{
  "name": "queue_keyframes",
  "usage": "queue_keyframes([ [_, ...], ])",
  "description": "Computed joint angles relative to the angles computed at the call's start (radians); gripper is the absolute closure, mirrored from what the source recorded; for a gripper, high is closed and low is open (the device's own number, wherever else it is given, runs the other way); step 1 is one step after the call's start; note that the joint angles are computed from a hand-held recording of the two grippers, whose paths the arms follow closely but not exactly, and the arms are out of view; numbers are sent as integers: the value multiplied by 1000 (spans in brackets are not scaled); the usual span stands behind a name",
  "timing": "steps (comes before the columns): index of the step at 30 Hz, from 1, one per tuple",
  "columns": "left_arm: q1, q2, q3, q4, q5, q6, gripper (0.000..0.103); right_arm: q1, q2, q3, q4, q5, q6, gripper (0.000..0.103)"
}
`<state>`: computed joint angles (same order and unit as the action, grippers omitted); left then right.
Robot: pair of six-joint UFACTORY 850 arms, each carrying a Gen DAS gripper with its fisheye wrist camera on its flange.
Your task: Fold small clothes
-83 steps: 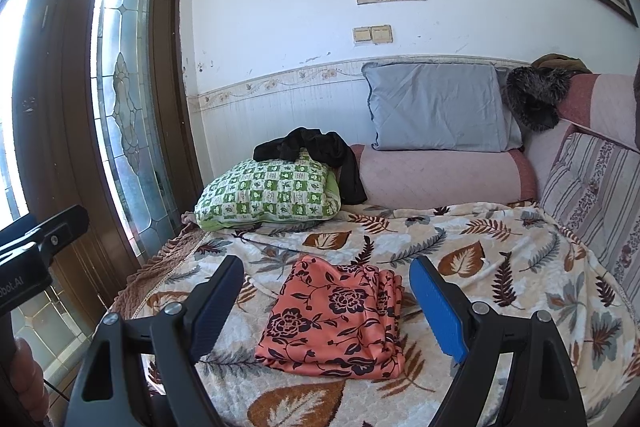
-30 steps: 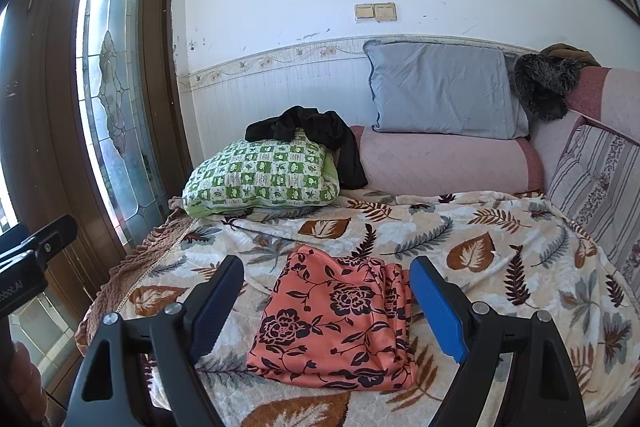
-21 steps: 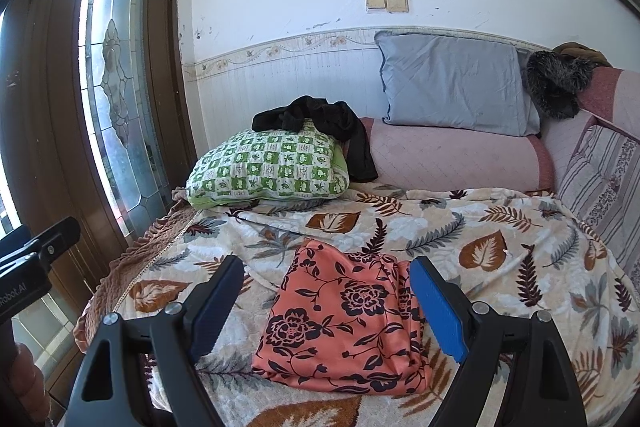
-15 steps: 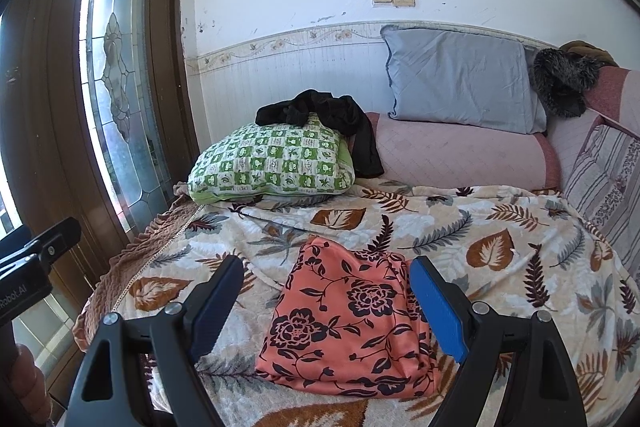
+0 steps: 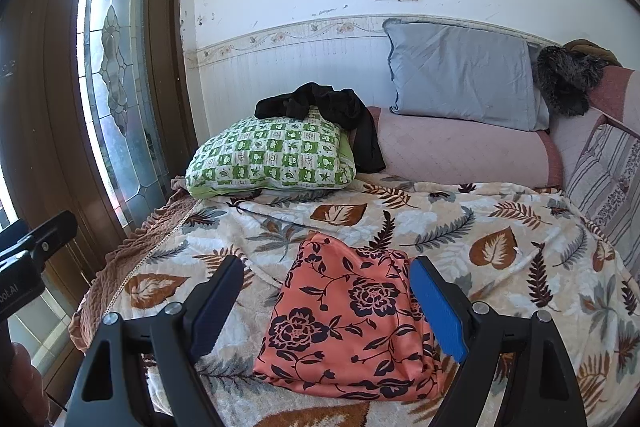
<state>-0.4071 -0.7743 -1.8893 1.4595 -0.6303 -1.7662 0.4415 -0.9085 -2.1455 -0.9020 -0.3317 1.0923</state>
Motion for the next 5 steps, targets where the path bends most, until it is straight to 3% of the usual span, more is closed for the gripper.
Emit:
queue_keyframes([
  [5,11,-73,-107,-107,34,98,0,-18,-39,-51,112,-1,-107,16],
])
